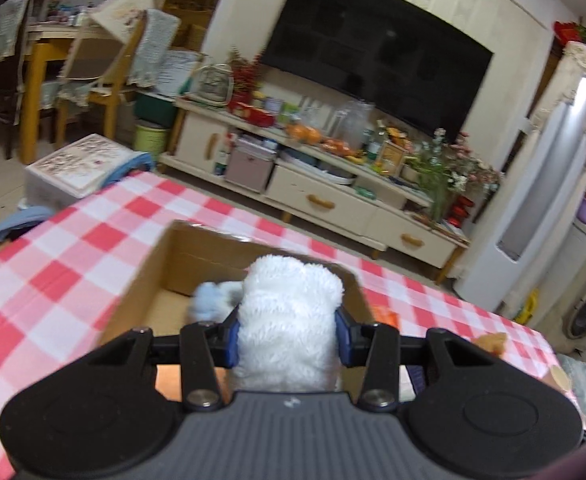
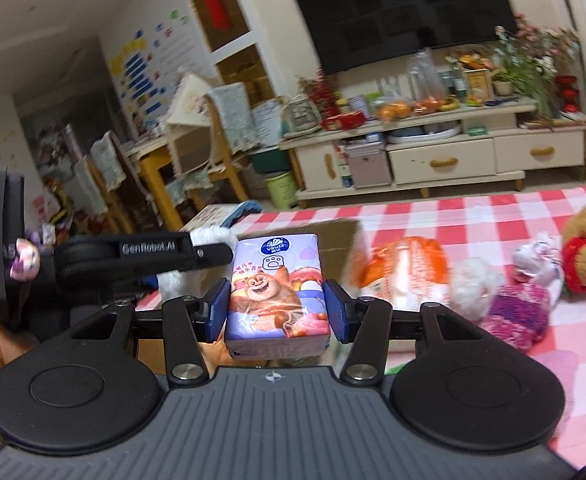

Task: Organize soft objects
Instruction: 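Carry tissue pack with right tool while left tool carries white towel roll to box, then open right tool over box while left tool releases white towel roll into it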

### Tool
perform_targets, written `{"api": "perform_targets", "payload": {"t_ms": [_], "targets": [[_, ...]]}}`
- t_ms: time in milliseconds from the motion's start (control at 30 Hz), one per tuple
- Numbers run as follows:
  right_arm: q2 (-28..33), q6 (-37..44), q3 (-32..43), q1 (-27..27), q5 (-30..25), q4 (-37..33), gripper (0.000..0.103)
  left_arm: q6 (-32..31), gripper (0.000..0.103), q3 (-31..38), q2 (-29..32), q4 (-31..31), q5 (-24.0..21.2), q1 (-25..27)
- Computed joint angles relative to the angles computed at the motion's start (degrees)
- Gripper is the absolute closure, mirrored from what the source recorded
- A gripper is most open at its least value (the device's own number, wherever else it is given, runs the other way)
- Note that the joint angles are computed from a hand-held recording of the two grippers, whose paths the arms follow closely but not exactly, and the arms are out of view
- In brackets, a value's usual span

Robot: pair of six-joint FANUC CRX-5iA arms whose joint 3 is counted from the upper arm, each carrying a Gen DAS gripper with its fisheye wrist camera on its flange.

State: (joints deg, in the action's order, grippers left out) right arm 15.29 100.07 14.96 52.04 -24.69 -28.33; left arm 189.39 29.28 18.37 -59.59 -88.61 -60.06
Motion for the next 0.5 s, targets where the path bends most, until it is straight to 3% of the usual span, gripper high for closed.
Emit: {"api": "perform_targets", "payload": {"t_ms": [267, 333, 400, 500], "targets": [[1.69, -2.75, -1.18, 2.55, 2.29, 9.98, 0.040, 0.76, 0.060, -2.33, -1.44, 3.44, -1.82, 0.39], [2.03, -3.64, -1.65, 3.07, 2.79, 12.86, 0.039, 0.76, 0.054, -2.55, -1.61, 4.15, -1.83, 0.72], [1.92, -4.10, -2.13, 3.33, 2.75, 14.20, 0.036, 0.17, 0.039, -2.47, -1.55, 4.70, -1.93, 0.87], [1.30, -6.61, -3.22, 3.61, 3.27, 16.47, 0.018, -0.95, 0.032, -1.31, -0.71, 3.79, -3.17, 0.36]]}}
